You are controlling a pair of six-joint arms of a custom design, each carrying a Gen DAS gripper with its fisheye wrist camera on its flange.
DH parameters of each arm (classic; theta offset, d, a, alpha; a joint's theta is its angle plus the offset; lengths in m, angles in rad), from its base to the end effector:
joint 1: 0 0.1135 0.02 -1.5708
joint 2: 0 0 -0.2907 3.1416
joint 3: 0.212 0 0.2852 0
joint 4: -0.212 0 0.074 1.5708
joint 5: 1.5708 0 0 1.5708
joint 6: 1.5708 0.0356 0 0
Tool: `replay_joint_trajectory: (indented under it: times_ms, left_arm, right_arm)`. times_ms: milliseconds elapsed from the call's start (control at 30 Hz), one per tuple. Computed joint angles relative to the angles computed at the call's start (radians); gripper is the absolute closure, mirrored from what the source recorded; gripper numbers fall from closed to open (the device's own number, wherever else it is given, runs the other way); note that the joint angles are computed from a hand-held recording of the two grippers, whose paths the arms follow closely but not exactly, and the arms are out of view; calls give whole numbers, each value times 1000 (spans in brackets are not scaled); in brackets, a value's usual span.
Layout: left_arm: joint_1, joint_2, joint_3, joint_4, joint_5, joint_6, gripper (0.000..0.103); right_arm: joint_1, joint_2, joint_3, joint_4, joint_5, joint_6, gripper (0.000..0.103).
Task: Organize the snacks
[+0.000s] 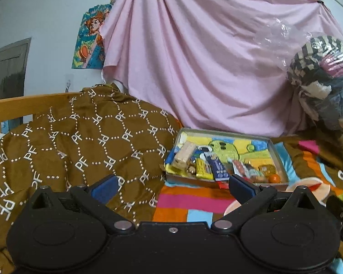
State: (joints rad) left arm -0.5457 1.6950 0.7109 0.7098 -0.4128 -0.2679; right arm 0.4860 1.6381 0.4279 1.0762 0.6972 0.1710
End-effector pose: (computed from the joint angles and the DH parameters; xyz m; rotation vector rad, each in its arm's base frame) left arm 0.3177 -0.1762 0.1741 -0.0336 1.8255 -0.1937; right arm 0.2710 0.1173 0.1503 0.2505 1.6555 -0.0989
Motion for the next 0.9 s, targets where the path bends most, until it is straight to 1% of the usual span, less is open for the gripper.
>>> replay_joint_trajectory:
  times_ms: [200,433,700,800,900]
  left_arm:
    - [8,-8,-34,22,-25,5,1]
    - [36,49,-36,49,-10,11,1]
    - [49,116,-37,75,26,51,1]
    - [54,127,-40,85,22,56,1]
    - [59,133,-42,90,21,54,1]
  right_arm:
    - [21,3,-16,34,-8,-36,0]
    - [10,30,34,-47,-37,-13,0]
    - [-10,72,121,-192,-119,0,0]
    - [-12,85,140,-215,-145,19,0]
    - [-5,94,153,-233,-144,26,0]
